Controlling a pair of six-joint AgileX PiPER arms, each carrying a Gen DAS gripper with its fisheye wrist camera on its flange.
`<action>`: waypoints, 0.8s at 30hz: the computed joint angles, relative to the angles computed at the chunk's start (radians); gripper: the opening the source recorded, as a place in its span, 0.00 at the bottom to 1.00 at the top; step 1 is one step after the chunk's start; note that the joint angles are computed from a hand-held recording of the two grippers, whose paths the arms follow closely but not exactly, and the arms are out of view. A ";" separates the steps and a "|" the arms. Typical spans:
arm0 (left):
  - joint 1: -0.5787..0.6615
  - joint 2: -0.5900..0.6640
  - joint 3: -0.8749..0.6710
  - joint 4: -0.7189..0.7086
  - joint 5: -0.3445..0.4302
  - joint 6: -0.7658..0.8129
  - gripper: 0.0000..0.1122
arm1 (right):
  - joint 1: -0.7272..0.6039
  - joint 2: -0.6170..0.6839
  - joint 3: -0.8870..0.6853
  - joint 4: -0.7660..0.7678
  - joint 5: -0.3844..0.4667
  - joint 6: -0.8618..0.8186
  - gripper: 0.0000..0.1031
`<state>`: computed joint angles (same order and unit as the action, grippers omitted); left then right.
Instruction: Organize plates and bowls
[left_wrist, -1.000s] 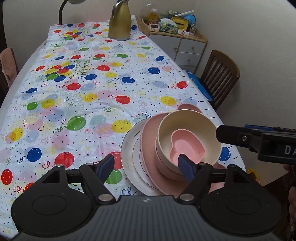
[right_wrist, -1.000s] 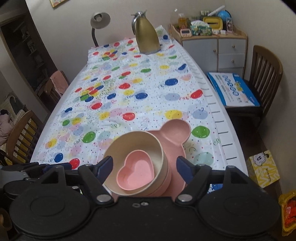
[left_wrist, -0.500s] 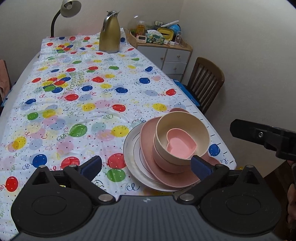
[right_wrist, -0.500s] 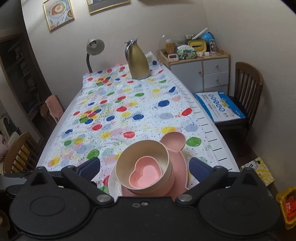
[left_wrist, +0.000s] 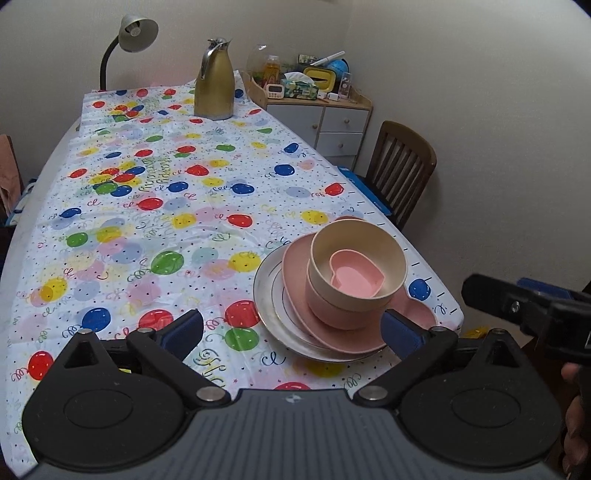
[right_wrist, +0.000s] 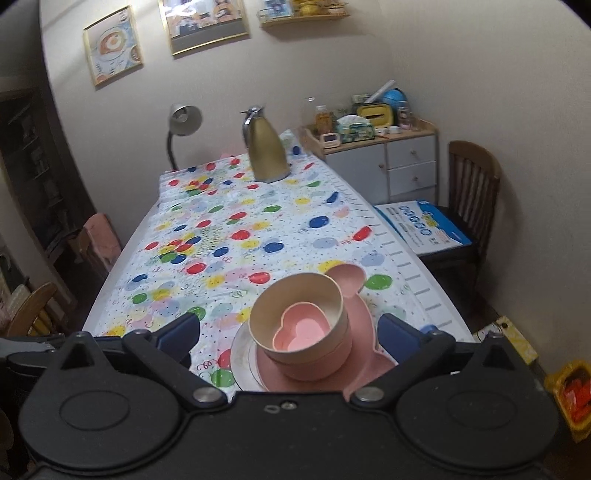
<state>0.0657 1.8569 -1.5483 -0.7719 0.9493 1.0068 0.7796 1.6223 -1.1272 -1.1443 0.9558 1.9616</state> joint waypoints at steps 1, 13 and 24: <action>0.004 -0.005 0.007 0.001 0.001 -0.002 0.91 | 0.017 0.008 -0.004 0.007 0.026 0.012 1.00; 0.014 -0.066 0.081 -0.029 -0.026 0.037 0.91 | 0.113 0.033 -0.023 0.011 0.201 0.088 0.99; 0.022 -0.084 0.101 -0.047 -0.034 0.043 0.91 | 0.121 0.030 -0.012 0.007 0.204 0.107 0.99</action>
<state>0.0874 1.7732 -1.4473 -0.8194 0.9153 1.0497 0.9009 1.6523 -1.1388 -1.1369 1.1594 2.0688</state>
